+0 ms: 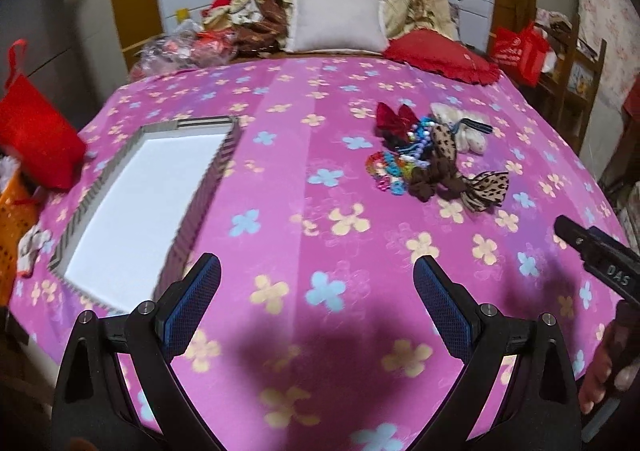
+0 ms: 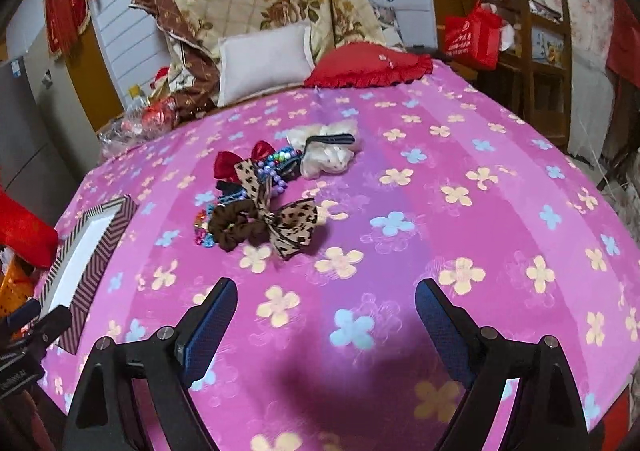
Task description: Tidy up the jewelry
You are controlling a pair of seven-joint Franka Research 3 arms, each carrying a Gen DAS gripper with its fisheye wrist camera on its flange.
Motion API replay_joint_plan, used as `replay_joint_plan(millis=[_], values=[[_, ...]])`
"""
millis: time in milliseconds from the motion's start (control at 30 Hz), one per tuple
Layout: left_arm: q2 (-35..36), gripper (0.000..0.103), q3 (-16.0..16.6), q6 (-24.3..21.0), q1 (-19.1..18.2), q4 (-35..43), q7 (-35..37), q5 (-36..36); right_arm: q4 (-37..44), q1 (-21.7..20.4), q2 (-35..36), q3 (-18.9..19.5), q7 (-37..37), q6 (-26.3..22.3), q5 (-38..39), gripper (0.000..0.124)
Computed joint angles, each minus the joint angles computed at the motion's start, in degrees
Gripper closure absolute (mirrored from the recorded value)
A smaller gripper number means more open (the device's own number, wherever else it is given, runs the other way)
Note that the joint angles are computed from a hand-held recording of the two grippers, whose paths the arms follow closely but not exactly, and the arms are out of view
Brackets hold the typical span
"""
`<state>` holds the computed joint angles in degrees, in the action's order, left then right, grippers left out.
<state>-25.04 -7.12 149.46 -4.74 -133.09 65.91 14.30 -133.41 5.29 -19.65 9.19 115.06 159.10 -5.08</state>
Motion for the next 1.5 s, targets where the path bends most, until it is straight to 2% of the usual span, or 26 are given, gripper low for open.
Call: replay_joint_plan(millis=[100,133,167,233,367,567,767,800,867,900,933,1100,1200,1333,1500], values=[[3.0,0.006,2.3,0.9,-2.7,2.2,4.1,-4.5,0.5,0.6,1.5,-1.4,-2.1,-0.1,1.1,0.035],[4.2,0.009,3.0,1.4,-3.7,3.1,6.1,-6.5,0.4,0.6,1.8,-1.4,-2.3,0.0,1.1,0.035],[5.7,0.012,3.6,1.4,-4.6,4.4,8.1,-8.4,0.5,0.5,2.2,-1.5,-2.5,0.2,1.1,0.035],[9.2,0.029,4.1,0.5,-5.8,7.7,12.8,-11.8,0.5,0.3,2.9,-1.7,-2.9,0.7,0.7,0.035],[15.7,0.03,2.8,0.4,-5.7,13.3,19.8,-16.0,1.0,0.3,4.7,-2.3,-4.3,1.6,0.6,0.035],[26.3,0.03,-1.0,-1.9,-3.8,23.0,27.3,-15.8,0.5,0.7,6.3,-3.5,-5.4,4.1,2.4,0.035],[34.3,0.031,-3.7,-3.9,-1.5,31.3,32.0,-19.6,0.5,1.5,7.0,-4.1,-7.6,4.7,5.1,0.035],[35.2,0.034,-4.1,-4.1,-1.2,32.3,32.4,-20.2,0.6,1.6,7.2,-4.2,-7.8,4.7,5.3,0.035],[37.6,0.054,-5.0,-6.6,-0.5,35.3,33.8,-22.3,0.8,1.6,7.5,-4.1,-8.0,4.5,5.6,0.035],[38.4,0.075,-5.3,-8.1,-0.2,36.5,33.9,-23.0,1.0,1.5,7.7,-3.9,-7.9,4.4,5.3,0.035],[39.3,0.086,-5.6,-10.0,0.0,37.8,34.0,-23.6,1.2,1.3,7.8,-3.7,-7.6,4.1,4.7,0.035],[36.5,0.092,-5.8,-9.3,1.1,35.0,32.9,-26.6,2.3,1.5,8.1,-3.6,-7.5,2.6,3.2,0.035],[30.4,0.092,-5.7,-8.7,3.0,28.9,37.6,-34.7,3.5,2.3,8.4,-3.9,-9.2,2.5,3.7,0.035],[23.2,0.092,-2.5,-8.8,2.8,21.4,42.5,-41.9,7.1,4.6,10.5,-4.7,-13.5,0.5,7.0,0.035],[20.1,0.091,0.8,-7.1,2.4,15.3,39.2,-38.4,11.6,6.6,14.0,-4.3,-15.7,-3.1,7.8,0.035]])
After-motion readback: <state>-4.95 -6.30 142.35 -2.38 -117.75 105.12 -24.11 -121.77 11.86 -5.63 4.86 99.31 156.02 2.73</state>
